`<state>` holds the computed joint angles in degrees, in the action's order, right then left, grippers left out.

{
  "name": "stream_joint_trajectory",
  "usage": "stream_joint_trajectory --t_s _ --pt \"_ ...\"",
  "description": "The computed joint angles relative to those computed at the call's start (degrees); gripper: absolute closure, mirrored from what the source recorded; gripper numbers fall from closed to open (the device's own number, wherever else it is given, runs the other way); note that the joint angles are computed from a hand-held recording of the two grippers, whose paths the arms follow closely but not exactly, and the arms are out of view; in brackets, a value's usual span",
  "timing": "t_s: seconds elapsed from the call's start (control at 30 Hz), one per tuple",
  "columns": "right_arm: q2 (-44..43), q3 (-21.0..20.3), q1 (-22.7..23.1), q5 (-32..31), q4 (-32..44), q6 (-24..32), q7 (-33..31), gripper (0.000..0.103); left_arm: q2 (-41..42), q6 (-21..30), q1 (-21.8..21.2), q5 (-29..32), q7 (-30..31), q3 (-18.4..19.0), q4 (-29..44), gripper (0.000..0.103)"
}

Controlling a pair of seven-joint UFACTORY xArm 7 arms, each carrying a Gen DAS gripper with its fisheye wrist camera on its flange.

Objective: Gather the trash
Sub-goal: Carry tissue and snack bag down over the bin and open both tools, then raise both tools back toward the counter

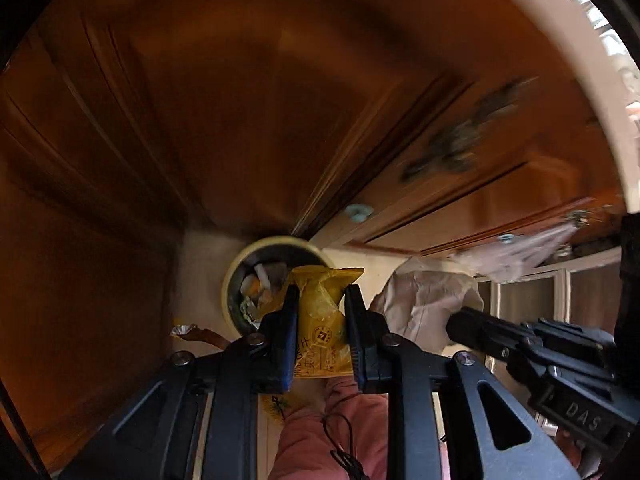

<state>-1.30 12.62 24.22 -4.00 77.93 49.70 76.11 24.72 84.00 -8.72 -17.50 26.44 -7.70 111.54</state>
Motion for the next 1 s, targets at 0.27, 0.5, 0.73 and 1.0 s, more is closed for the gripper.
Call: stream_joint_trajectory --t_s 0.27,0.5,0.73,1.0 --pt "4.41 -1.06 -0.44 4.96 -8.09 -9.22 -4.52 0.103 3.78 -9.90 -2.25 4.20 -2.19 0.72 -11.57 0.078" --pt "9.61 -1.83 -0.97 8.22 -9.75 -13.83 -8.90 0.103 4.96 -15.81 -1.97 6.10 -2.40 0.71 -17.98 0.040" --pt "16.17 -1.65 -1.62 12.67 -7.79 -15.14 -15.62 0.101 4.63 -19.89 -1.24 7.39 -5.27 1.34 -22.92 0.029" --pt "19.10 -2.70 -0.33 11.77 -6.43 -14.30 -15.71 0.062 4.03 -23.03 -0.63 9.11 -7.02 1.66 -25.15 0.024"
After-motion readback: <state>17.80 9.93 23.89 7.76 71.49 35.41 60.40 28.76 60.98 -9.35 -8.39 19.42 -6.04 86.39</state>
